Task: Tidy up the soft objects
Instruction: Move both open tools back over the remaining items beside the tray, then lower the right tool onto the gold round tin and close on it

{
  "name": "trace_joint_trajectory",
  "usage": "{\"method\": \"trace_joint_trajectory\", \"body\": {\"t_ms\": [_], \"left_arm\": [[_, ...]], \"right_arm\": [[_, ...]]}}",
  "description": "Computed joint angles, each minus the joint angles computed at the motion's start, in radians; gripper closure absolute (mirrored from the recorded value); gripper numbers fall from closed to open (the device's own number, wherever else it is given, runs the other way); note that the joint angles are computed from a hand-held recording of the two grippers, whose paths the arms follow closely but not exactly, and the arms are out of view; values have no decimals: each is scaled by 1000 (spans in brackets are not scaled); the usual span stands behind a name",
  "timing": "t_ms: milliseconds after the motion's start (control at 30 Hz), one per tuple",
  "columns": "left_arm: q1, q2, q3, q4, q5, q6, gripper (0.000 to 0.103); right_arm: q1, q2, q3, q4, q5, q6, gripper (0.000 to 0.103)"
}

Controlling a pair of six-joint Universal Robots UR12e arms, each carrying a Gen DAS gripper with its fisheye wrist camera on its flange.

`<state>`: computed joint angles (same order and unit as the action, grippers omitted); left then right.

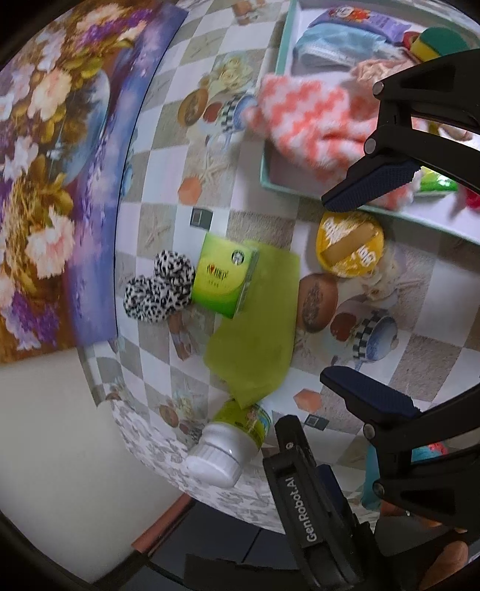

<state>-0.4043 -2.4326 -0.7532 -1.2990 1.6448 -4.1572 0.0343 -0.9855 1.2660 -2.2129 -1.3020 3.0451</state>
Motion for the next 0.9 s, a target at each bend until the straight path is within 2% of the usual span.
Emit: {"method": "trace_joint_trajectory", "body": {"t_ms": [167,367,800,900], "left_arm": [[2,1,-1,-2,7,-19,18],[4,8,-15,8,3,-32,18],[7,26,-42,37,4,-46,18],[7,27,-43,40,7,-46,18]], "right_arm": [[3,18,-14,14,27,-15,15],[6,39,-32,22,23,-30,16],[19,77,-63,29,-32,-74,16],[28,85,-71,35,-73,-89,17]]}}
